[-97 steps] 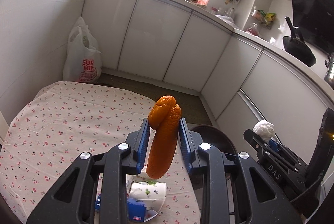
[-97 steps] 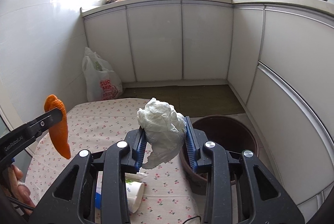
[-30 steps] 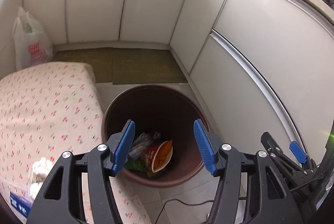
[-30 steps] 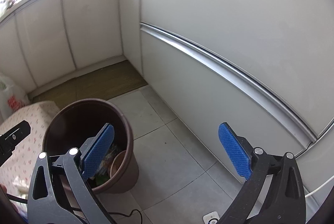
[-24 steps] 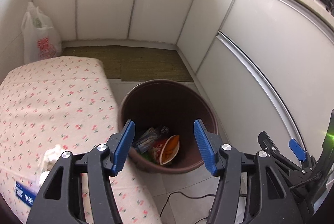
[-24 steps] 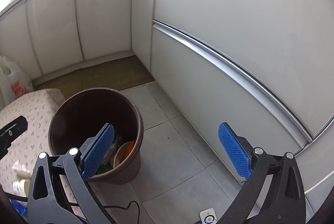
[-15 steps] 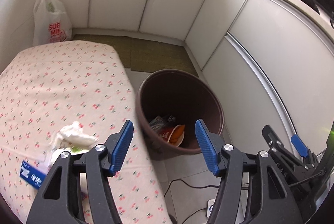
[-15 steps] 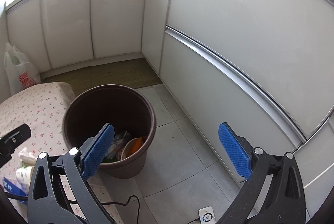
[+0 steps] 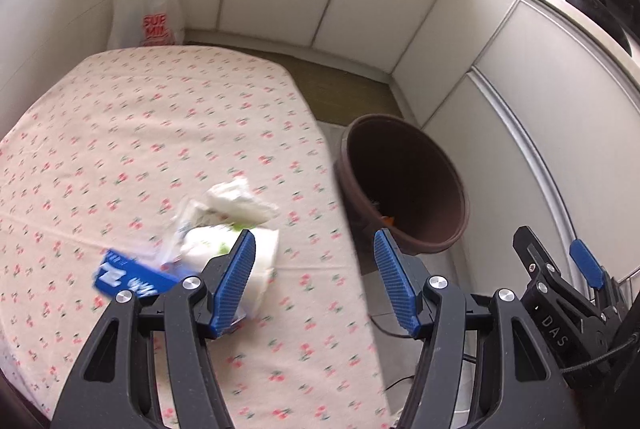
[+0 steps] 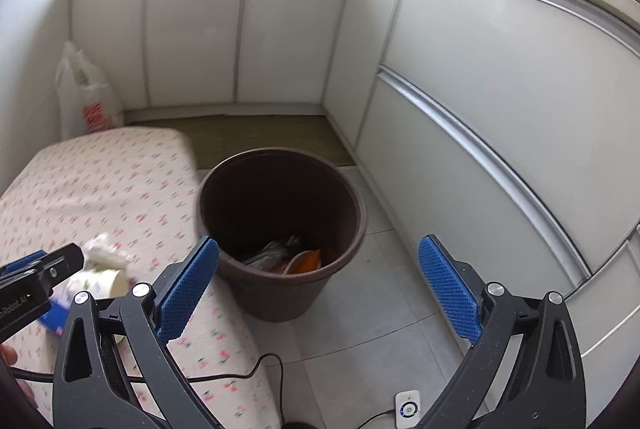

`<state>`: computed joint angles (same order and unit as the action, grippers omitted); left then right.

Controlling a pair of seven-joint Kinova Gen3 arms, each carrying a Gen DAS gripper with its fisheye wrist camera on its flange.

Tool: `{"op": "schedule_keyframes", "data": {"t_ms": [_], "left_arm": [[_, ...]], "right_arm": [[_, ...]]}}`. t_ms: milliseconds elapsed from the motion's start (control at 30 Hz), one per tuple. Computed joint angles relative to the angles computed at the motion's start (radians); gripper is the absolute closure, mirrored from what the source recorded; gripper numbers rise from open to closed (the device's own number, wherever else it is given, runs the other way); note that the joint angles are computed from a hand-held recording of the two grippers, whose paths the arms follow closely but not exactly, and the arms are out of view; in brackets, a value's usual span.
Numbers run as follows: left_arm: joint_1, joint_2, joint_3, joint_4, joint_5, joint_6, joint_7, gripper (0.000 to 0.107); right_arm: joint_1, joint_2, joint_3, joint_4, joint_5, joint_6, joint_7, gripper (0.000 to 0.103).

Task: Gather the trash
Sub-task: 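Bring both open grippers back over the blue tissue box on the table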

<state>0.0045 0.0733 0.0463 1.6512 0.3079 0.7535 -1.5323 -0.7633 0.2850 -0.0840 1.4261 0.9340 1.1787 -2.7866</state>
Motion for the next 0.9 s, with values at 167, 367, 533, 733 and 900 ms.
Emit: {"op": "schedule_keyframes", "data": {"t_ms": [167, 367, 533, 733, 900], "left_arm": [[-0.031, -0.031, -0.031, 0.050, -0.017, 0.007, 0.002, 0.047], [-0.075, -0.039, -0.061, 0.083, -0.045, 0.031, 0.018, 0.047], [-0.113, -0.045, -0.081, 0.103, -0.074, 0.033, 0.022, 0.047], [-0.160, -0.043, -0.105, 0.113, -0.090, 0.032, 0.014, 0.047], [-0.217, -0.032, -0.136, 0.108, -0.081, 0.030, -0.006, 0.047]], "right_arm": [[-0.040, 0.021, -0.015, -0.021, 0.012, 0.009, 0.034, 0.007], [-0.132, 0.042, 0.097, -0.050, -0.090, -0.107, 0.206, 0.007], [0.003, 0.096, -0.116, -0.125, -0.116, -0.131, 0.410, 0.007], [0.117, 0.220, -0.394, -0.256, -0.099, -0.066, 0.654, 0.007], [0.200, 0.348, -0.625, -0.397, -0.062, 0.038, 0.857, 0.007]]}}
